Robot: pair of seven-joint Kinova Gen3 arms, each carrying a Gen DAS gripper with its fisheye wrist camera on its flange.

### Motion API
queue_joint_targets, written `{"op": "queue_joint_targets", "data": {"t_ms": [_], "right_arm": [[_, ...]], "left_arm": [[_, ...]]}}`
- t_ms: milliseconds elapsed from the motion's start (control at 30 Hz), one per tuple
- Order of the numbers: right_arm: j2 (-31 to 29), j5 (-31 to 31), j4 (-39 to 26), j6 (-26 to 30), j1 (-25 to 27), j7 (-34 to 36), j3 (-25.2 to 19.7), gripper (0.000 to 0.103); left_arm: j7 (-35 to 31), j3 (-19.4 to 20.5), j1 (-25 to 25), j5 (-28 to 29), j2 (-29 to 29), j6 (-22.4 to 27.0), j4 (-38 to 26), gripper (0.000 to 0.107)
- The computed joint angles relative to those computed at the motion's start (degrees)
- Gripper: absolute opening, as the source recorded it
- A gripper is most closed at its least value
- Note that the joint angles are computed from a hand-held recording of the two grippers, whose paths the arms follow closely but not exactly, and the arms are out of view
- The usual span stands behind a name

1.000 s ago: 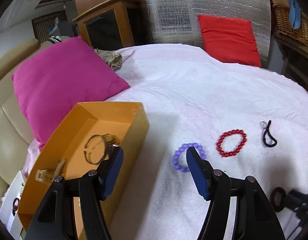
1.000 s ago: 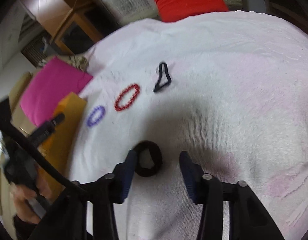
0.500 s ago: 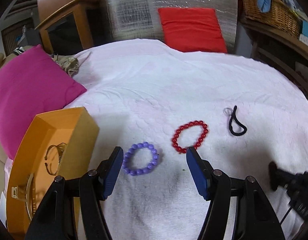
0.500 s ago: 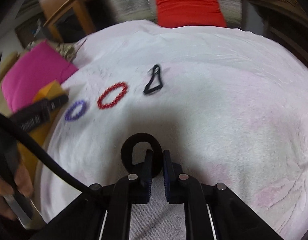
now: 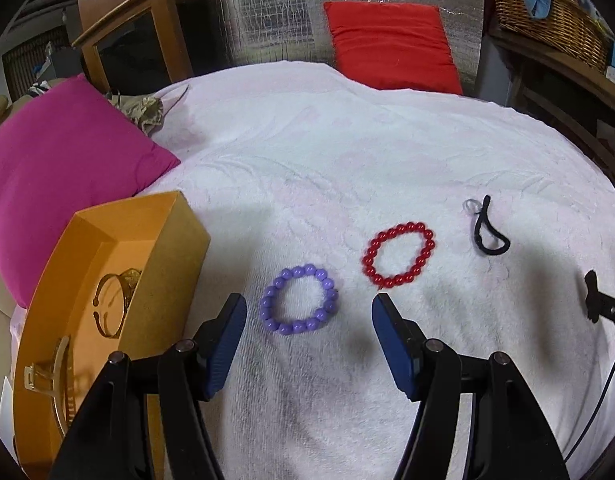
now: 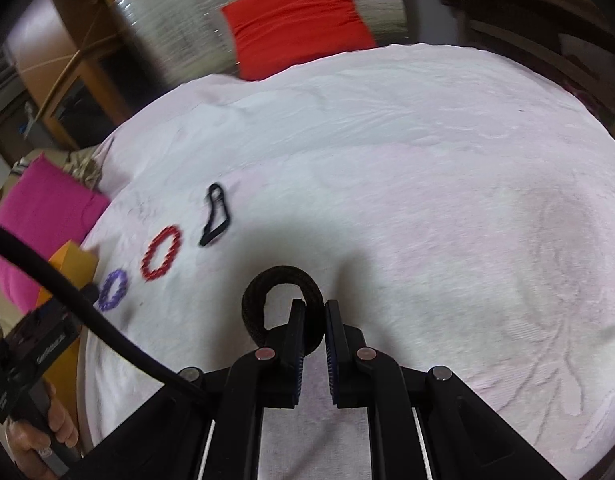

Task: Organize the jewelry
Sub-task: 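Lift the black hair tie with the right tool while left tool approaches the black elastic loop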

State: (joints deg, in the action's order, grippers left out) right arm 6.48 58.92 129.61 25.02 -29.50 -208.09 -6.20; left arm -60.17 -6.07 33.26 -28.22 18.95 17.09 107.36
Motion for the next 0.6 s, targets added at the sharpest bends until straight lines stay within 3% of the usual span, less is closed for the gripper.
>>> {"op": "queue_joint_targets", "data": {"t_ms": [333, 500, 600], "right_arm": [[1.42, -3.31, -1.71, 0.72, -0.74, 3.66, 0.53, 0.01], [2.2, -6.31, -2.05, -0.08, -0.42, 6.18, 1.29, 0.011], [2.43, -7.15, -2.02, -0.61, -0.7, 6.82, 2.0, 0.011]], "left_arm": [[3.6, -2.55, 3.3, -3.82, -0.83, -1.0, 0.93, 0.066], [8.71, -5.99, 7.97, -9.14, -1.28, -1.62, 1.78, 0.066], [9.73, -5.21, 7.82, -10.58, -1.54, -1.59, 1.92, 0.066]]}}
